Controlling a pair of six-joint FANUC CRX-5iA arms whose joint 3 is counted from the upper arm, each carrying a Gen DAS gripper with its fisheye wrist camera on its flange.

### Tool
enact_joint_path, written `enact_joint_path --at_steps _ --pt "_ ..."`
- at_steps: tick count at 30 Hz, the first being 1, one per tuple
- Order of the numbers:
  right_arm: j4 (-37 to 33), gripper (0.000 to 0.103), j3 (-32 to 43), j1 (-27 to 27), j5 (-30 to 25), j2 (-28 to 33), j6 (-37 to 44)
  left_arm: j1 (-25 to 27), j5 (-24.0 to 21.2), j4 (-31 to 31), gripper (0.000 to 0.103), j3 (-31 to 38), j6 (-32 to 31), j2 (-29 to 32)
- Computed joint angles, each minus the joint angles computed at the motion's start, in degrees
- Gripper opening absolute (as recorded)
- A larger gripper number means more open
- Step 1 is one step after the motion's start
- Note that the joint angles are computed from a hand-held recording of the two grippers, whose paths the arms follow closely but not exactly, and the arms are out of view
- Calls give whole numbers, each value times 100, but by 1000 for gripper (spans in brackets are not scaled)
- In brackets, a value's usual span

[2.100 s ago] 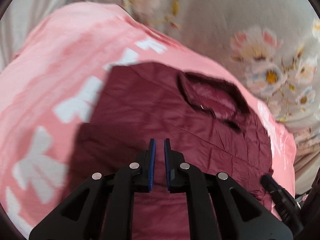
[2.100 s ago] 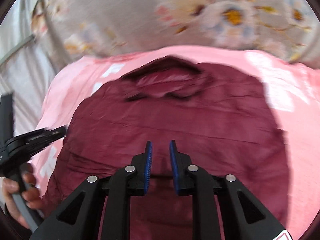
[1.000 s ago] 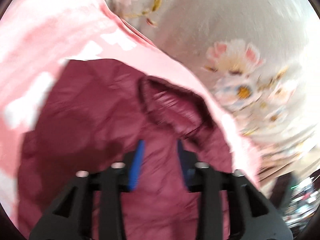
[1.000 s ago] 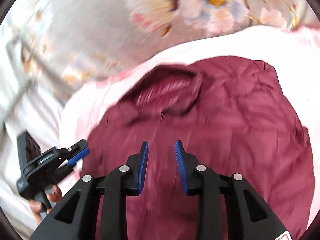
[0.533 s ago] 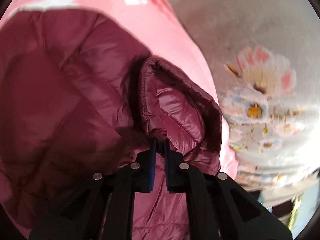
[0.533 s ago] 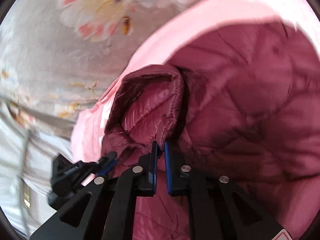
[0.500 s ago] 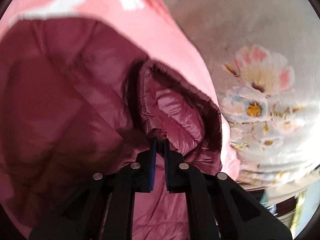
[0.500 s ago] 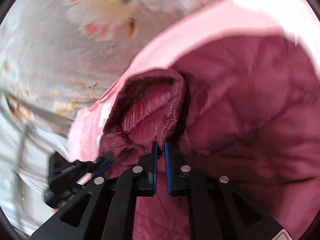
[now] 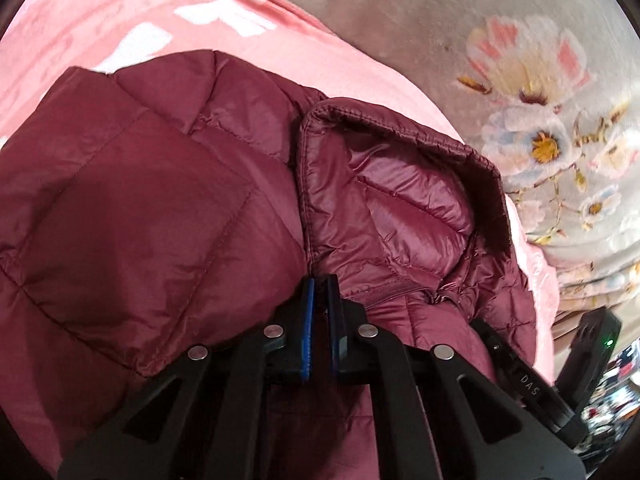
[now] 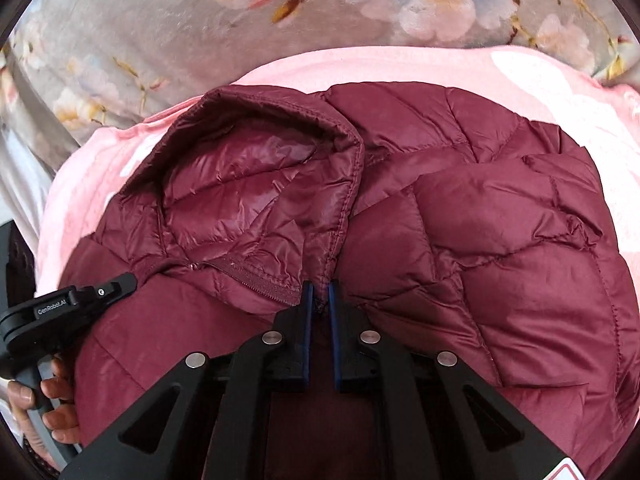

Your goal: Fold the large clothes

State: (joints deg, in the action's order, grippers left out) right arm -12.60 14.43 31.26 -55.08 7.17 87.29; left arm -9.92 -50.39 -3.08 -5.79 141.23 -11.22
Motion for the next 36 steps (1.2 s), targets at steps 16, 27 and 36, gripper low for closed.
enact_joint_path --at_steps 16,27,36 --pt "-889 12 392 -520 -736 -15 305 -482 -967 -861 6 653 -25 32" --pt "-4141 54 2468 -1727 -1415 1247 -1232 1355 958 2754 32 -71 -598 -3" --pt "-3610 8 2877 -1526 -1359 1844 -2583 1417 378 3083 2 182 -267 860"
